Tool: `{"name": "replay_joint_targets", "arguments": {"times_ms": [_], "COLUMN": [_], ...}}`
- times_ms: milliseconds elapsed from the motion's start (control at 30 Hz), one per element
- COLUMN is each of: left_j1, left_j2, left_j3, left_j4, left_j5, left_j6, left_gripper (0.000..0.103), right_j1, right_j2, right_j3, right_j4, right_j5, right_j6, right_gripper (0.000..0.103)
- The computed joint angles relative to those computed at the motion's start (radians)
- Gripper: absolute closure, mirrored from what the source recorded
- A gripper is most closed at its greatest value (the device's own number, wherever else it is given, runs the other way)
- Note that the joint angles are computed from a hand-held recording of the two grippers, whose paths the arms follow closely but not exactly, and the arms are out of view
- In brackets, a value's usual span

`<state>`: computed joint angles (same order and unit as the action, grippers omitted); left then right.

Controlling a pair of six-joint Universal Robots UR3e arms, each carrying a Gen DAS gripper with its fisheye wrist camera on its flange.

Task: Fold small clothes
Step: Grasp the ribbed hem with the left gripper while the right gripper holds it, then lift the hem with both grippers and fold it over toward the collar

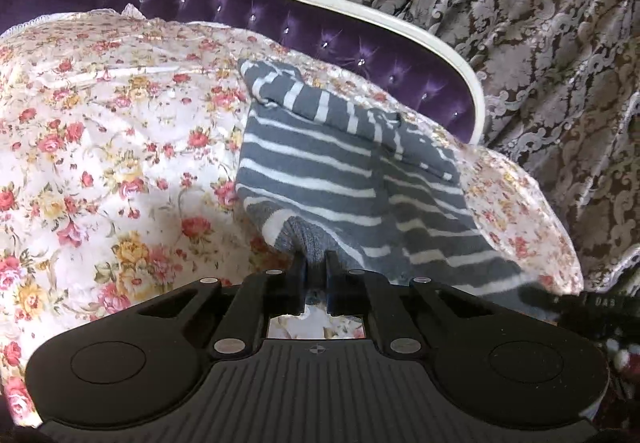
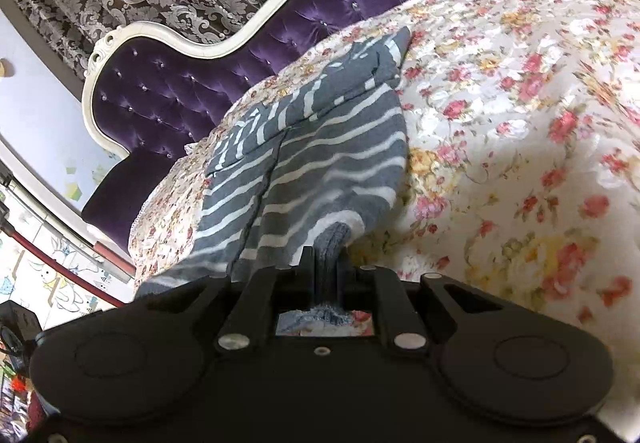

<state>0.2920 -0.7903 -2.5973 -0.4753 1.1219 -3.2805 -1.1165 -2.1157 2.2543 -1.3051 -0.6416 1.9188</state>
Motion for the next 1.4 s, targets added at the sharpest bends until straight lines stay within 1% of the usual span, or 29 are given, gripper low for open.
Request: {"name": "replay_joint_targets", "arguments": {"times_ms": [67, 100, 167, 200, 267, 333, 433, 500, 633, 800, 867, 933, 1000, 1067, 1133, 1233, 1333, 1400], "left_j1": [0.014, 0.019, 0.027, 0.033, 0.067, 0.108, 0.134, 0.163, 0.192, 0.222, 0.215, 0.192, 0.167, 0.141, 0.109, 0.063, 0.021, -0.006], "left_j2": [0.026, 0.039, 0.068, 0.083, 0.137, 0.185, 0.206, 0.243, 0.259, 0.227, 0.155, 0.052, -0.059, -0.189, -0.315, -0.499, -0.683, -0.798], "left_j3": [-0.003, -0.009, -0.024, -0.032, -0.046, -0.057, -0.067, -0.069, -0.047, 0.009, 0.041, 0.076, 0.121, 0.181, 0.253, 0.373, 0.516, 0.625], "left_j4": [-0.034, -0.049, -0.078, -0.094, -0.162, -0.234, -0.267, -0.31, -0.343, -0.331, -0.261, -0.153, -0.056, 0.058, 0.157, 0.268, 0.339, 0.351], "left_j5": [-0.012, -0.015, -0.014, -0.016, -0.038, -0.066, -0.083, -0.109, -0.146, -0.199, -0.212, -0.212, -0.208, -0.199, -0.179, -0.144, -0.1, -0.073], "left_j6": [0.01, 0.014, 0.022, 0.025, 0.042, 0.069, 0.079, 0.095, 0.111, 0.114, 0.1, 0.066, 0.036, 0.004, -0.02, -0.059, -0.08, -0.087], "left_gripper": [0.095, 0.095, 0.095, 0.095, 0.095, 0.095, 0.095, 0.095, 0.095, 0.095, 0.095, 0.095, 0.095, 0.095, 0.095, 0.095, 0.096, 0.098], "right_j1": [-0.012, -0.009, 0.006, 0.021, 0.036, 0.042, 0.047, 0.035, 0.03, 0.052, 0.076, 0.11, 0.152, 0.202, 0.256, 0.339, 0.427, 0.487], "right_j2": [-0.015, -0.022, -0.036, -0.042, -0.057, -0.061, -0.059, -0.057, -0.003, 0.076, 0.116, 0.159, 0.219, 0.279, 0.343, 0.499, 0.688, 0.83], "right_j3": [-0.011, -0.017, -0.021, -0.019, -0.01, -0.011, -0.011, -0.015, -0.046, -0.117, -0.149, -0.178, -0.213, -0.237, -0.244, -0.286, -0.379, -0.488], "right_j4": [0.034, 0.033, 0.008, -0.026, -0.069, -0.076, -0.085, -0.06, -0.017, 0.023, 0.004, -0.04, -0.113, -0.25, -0.469, -0.824, -1.173, -1.333], "right_j5": [-0.016, -0.027, -0.054, -0.074, -0.103, -0.12, -0.121, -0.112, -0.076, 0.01, 0.054, 0.1, 0.146, 0.187, 0.213, 0.233, 0.195, 0.153], "right_j6": [-0.027, -0.023, -0.001, 0.019, 0.024, 0.008, 0.013, 0.002, 0.003, 0.025, 0.056, 0.107, 0.175, 0.281, 0.433, 0.697, 0.962, 1.116], "right_gripper": [0.086, 0.086, 0.087, 0.089, 0.091, 0.091, 0.091, 0.091, 0.091, 0.091, 0.091, 0.091, 0.091, 0.091, 0.091, 0.091, 0.091, 0.091]}}
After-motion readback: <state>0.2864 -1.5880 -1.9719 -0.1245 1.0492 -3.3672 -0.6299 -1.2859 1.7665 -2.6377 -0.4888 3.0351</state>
